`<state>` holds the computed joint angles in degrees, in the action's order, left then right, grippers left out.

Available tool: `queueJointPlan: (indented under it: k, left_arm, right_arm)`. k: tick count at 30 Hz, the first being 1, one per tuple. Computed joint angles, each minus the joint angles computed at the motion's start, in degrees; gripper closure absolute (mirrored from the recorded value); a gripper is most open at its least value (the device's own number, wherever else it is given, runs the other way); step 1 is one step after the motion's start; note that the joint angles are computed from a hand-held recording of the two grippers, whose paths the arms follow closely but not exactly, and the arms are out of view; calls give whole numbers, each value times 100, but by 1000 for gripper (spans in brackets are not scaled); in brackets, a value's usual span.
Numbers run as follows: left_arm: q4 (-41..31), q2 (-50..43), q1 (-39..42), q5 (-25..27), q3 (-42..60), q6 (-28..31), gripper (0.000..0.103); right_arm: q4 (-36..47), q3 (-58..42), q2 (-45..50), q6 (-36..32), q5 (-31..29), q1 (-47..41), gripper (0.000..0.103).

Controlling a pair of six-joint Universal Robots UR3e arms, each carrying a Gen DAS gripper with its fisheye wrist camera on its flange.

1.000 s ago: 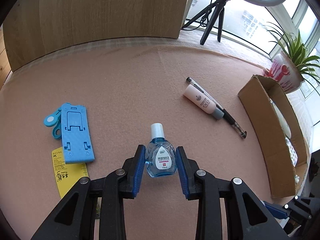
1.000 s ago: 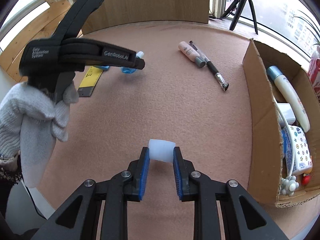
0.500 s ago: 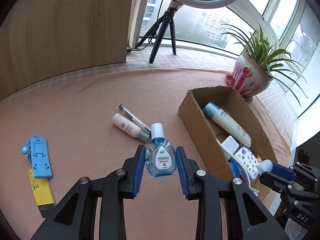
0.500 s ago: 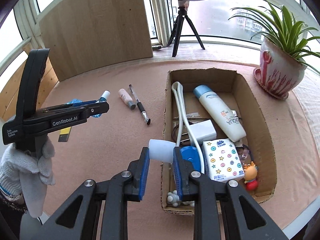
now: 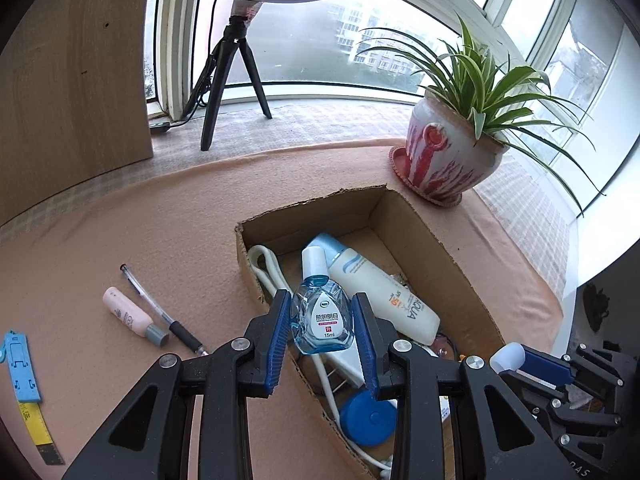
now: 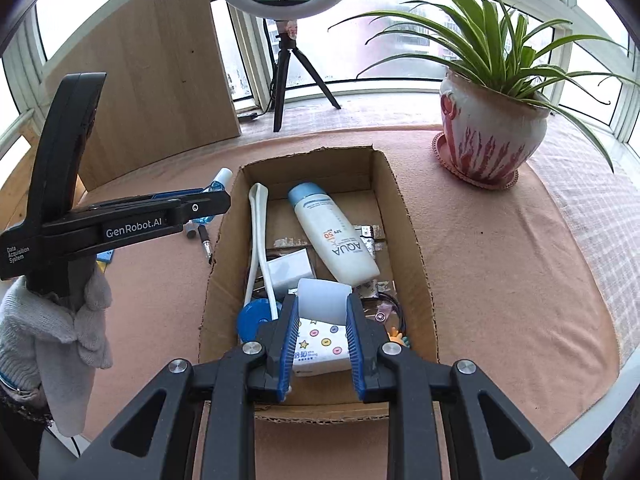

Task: Organize objects
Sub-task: 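Carry the eye-drop bottle and foam cylinder into the box and open both grippers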

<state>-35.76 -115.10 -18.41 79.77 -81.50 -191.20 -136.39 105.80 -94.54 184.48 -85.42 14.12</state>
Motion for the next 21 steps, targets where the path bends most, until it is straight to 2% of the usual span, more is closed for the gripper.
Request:
queueJointPlan:
  k: [8,10,11,12,13,14,21]
  left_arm:
    - [-159,-547,-263,141,689,-183,69]
    - [-203,-566,-230,96,723,-239,58]
    - [-238,-554,-212,103,726,-267,41]
    - [-160,-506,-198,129,647,-290,36]
    - [-116,-467,-181,142,586,-282,36]
    - [-131,-423,-154,144,543,-261,36]
    - [-51,-76,82,153,50,-238,36]
  right_arm:
    - [-27,192,-100,-273,215,-363,82]
    - [-18,201,-101,-387,335,-413,78]
    - [-105,243,-113,-430,340,-403,76]
    - [-147,241,-100,-463,286,-359,63]
    - [-178,206,-64,-426,139,-273,54]
    - [-282,226,-58,-380,26,-206,41]
    - [-347,100,112,-297,9,-60,39]
